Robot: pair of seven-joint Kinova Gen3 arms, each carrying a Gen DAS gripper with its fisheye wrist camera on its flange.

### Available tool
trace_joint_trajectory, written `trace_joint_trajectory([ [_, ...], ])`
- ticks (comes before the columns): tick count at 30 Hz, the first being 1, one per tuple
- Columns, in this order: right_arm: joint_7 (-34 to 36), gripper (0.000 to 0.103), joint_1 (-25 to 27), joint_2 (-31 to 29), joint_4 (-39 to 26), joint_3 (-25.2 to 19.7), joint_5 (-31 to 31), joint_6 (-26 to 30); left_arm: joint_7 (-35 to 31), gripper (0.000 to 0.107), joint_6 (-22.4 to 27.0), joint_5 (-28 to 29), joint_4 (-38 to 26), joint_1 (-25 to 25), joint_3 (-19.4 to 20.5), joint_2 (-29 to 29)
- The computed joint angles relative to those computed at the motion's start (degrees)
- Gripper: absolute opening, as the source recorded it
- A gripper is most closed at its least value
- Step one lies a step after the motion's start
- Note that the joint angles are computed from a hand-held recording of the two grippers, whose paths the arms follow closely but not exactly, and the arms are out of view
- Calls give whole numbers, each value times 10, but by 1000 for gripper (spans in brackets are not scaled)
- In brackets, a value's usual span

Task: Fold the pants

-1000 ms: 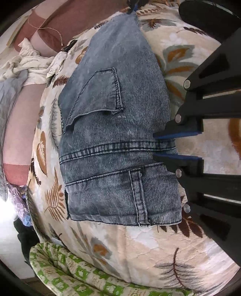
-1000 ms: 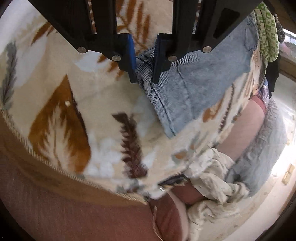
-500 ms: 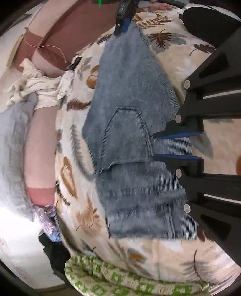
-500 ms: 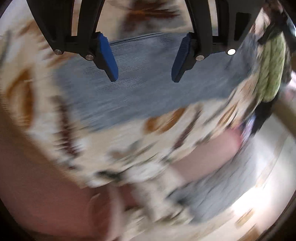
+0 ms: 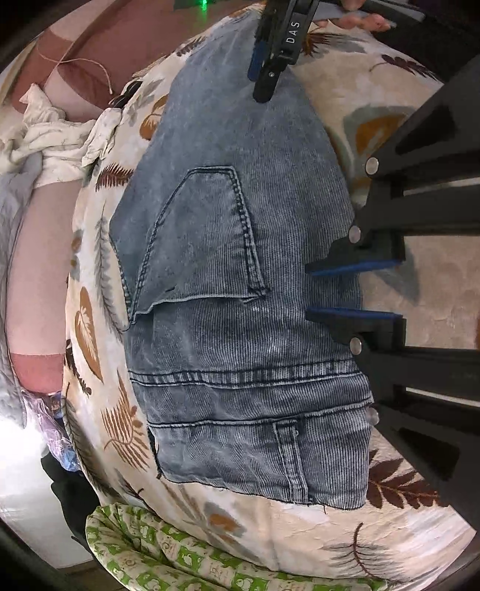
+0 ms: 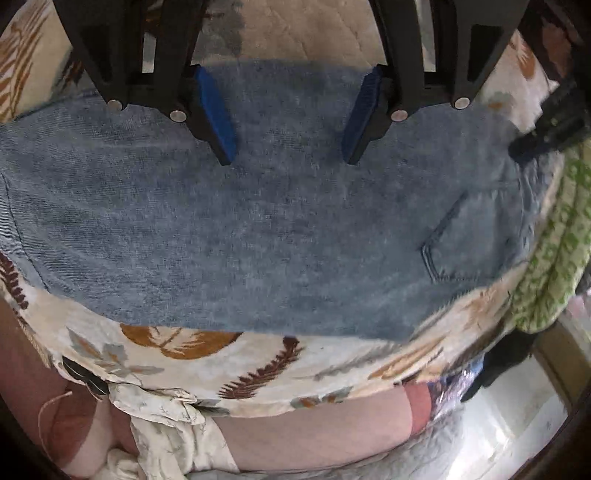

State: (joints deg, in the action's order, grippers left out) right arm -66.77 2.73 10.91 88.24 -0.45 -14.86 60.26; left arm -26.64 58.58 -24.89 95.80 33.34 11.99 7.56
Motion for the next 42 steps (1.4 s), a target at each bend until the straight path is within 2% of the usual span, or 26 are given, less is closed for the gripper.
trace_joint_trajectory([
  [3, 18, 64, -18, 10, -31, 14, 13, 38, 1, 19, -1, -9, -3, 1, 0, -5],
  [5, 39, 64, 5, 24, -69, -1, -22, 70, 17, 19, -4, -36, -1, 9, 2, -10],
  [7, 48, 64, 24, 37, -109, -28, -42, 83, 27, 19, -11, -61, -2, 12, 4, -11],
  [10, 26, 64, 40, 68, -168, -92, -27, 76, 41, 19, -17, -88, -1, 17, 5, -5],
  [12, 2, 64, 22, 94, -202, -128, 10, 61, 45, 19, -25, -96, 6, 19, 4, -2],
  [14, -18, 64, -13, 131, -248, -132, 35, 63, 38, 19, -35, -88, 14, 15, 2, -1],
  [18, -43, 64, -52, 208, -342, -143, 65, 94, 26, 19, -64, -77, 33, 6, 0, -11],
  [21, -45, 63, -75, 253, -391, -146, 83, 116, 14, 20, -91, -56, 47, -9, -2, -21],
  [22, -47, 54, -86, 262, -404, -137, 89, 129, 6, 20, -99, -48, 52, -14, -2, -25],
  [23, -53, 37, -93, 273, -422, -134, 97, 150, 1, 21, -102, -44, 54, -18, -1, -27],
  [24, -63, 31, -102, 288, -440, -133, 110, 170, -3, 21, -104, -39, 56, -21, 0, -29],
  [25, -72, 29, -111, 299, -451, -129, 122, 180, -6, 21, -106, -36, 58, -24, 0, -31],
  [27, -78, 24, -116, 301, -452, -136, 143, 173, -3, 23, -104, -36, 57, -26, 2, -31],
  [29, -97, 20, -126, 296, -439, -122, 147, 149, 1, 23, -99, -41, 56, -24, 5, -30],
  [33, -87, 20, -156, 292, -431, -34, 73, 137, 18, 25, -92, -61, 60, -17, 9, -31],
  [37, -74, 22, -128, 228, -340, -15, -9, 71, 44, 27, -76, -107, 60, 1, 16, -24],
  [39, -63, 31, -101, 187, -287, -10, -54, 53, 62, 30, -66, -136, 60, 14, 18, -19],
  [42, -25, 63, -25, 109, -207, -32, -85, 50, 80, 45, -54, -165, 58, 30, 18, -11],
])
